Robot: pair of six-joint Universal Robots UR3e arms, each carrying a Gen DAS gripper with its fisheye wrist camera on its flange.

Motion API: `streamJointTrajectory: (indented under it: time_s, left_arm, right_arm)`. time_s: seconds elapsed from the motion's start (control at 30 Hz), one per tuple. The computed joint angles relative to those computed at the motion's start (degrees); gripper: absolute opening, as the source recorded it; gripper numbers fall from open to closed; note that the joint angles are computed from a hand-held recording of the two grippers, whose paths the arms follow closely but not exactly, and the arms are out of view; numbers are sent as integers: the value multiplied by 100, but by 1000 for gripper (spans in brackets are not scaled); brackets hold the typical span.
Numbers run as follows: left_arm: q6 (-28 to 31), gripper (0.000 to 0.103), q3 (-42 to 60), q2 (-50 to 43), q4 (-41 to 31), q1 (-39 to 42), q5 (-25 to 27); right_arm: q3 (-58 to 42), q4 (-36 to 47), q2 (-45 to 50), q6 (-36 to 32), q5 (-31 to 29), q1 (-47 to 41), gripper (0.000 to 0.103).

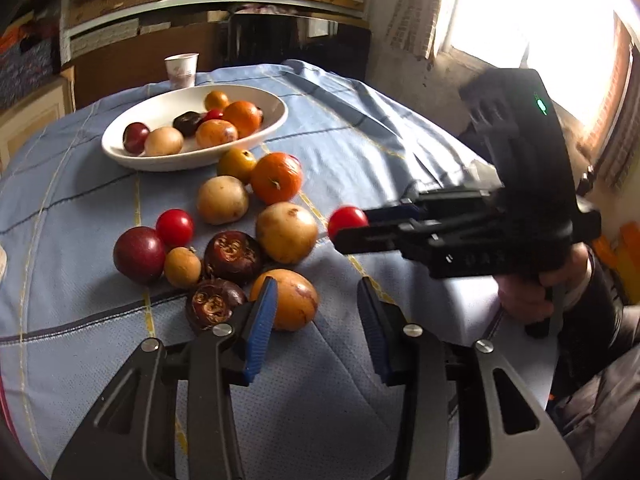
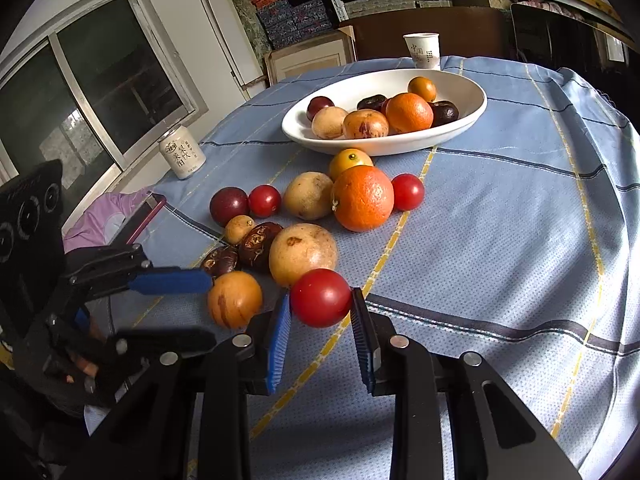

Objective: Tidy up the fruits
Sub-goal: 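Withdraw both tools from the plate back over the fruit pile, then grasp a tan mottled fruit with the left tool while the right grasps a red tomato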

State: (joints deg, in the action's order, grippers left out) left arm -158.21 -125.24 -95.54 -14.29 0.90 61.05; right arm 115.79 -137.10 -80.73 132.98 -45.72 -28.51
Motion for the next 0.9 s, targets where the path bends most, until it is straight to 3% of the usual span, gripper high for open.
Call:
streamJointTrajectory:
  time_s: [0.33,0.9]
  left_arm:
    - [-245,40,225,-161,-117,-5,96]
    - [37,44,1203,-973,-256,-1121,1995]
  right_arm:
    - [45,194,-98,-154,44,-22,30]
    - [88,295,-158,-168,130,-125,30]
